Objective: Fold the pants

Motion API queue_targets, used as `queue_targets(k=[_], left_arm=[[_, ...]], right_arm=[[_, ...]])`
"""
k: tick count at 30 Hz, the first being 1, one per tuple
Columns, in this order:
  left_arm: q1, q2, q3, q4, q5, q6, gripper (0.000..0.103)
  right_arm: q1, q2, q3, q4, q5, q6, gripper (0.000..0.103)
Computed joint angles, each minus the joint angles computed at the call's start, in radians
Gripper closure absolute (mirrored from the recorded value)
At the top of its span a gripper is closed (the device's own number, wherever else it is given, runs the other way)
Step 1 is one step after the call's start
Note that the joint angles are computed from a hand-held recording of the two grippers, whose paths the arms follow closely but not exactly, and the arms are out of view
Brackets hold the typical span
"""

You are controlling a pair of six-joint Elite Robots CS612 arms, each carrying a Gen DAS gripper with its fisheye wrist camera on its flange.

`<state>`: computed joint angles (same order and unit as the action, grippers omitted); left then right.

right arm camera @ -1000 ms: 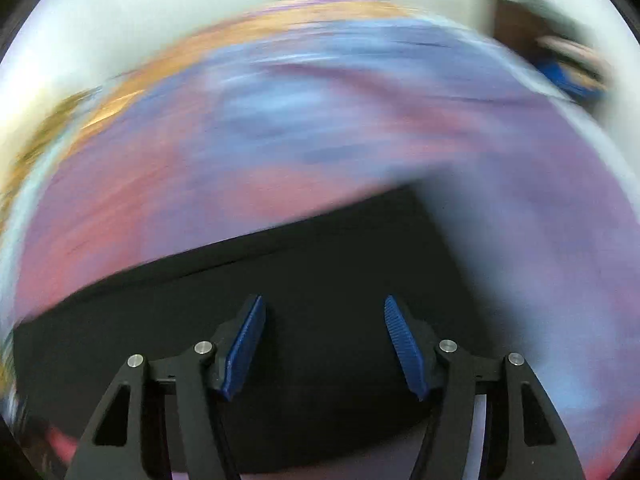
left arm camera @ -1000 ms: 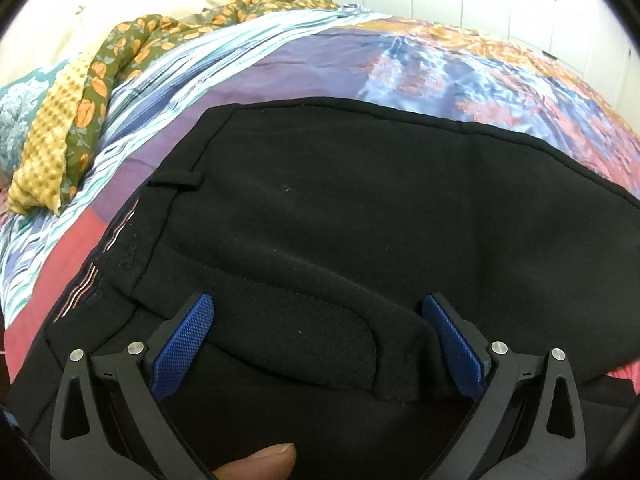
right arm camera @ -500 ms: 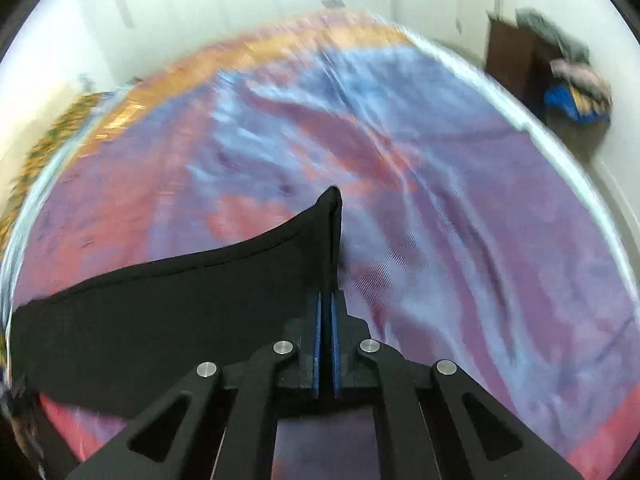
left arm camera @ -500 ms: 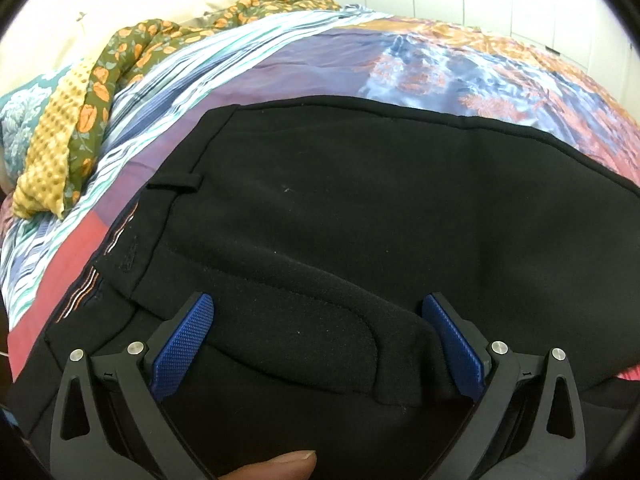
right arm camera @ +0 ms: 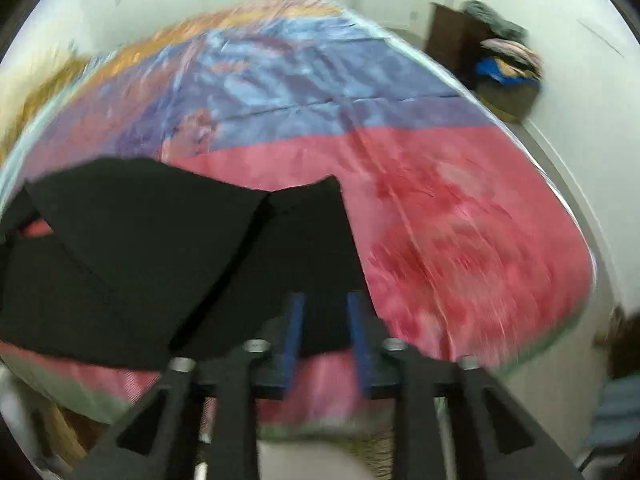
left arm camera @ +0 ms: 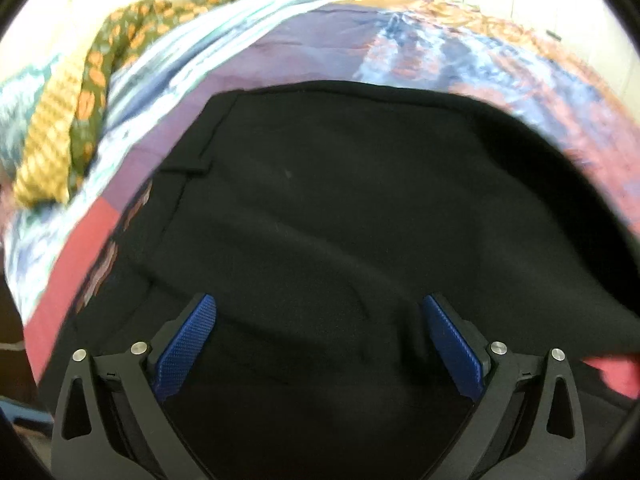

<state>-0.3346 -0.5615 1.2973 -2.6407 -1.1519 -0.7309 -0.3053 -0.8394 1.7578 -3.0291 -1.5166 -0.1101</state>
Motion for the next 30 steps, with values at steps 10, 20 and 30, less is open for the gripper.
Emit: queue_targets(k=[10, 20, 30], left_arm=[[-0.083, -0.068, 0.171, -0.144, -0.123, 0.188, 0.000], [-0.061, -0.081, 0.148, -0.154, -0.228, 0.164, 0.001], [0.045, 0.089, -0.246, -0.066, -0.490, -0.019, 0.001]], right_arm=[[0.047, 0.059, -0.014, 0.002, 0.662, 0.257, 0.039], [0.052, 0.157, -0.055, -0.243, 0.378, 0.822, 0.047], [0.035, 0.083, -0.027, -0.303, 0.389, 0.603, 0.098]])
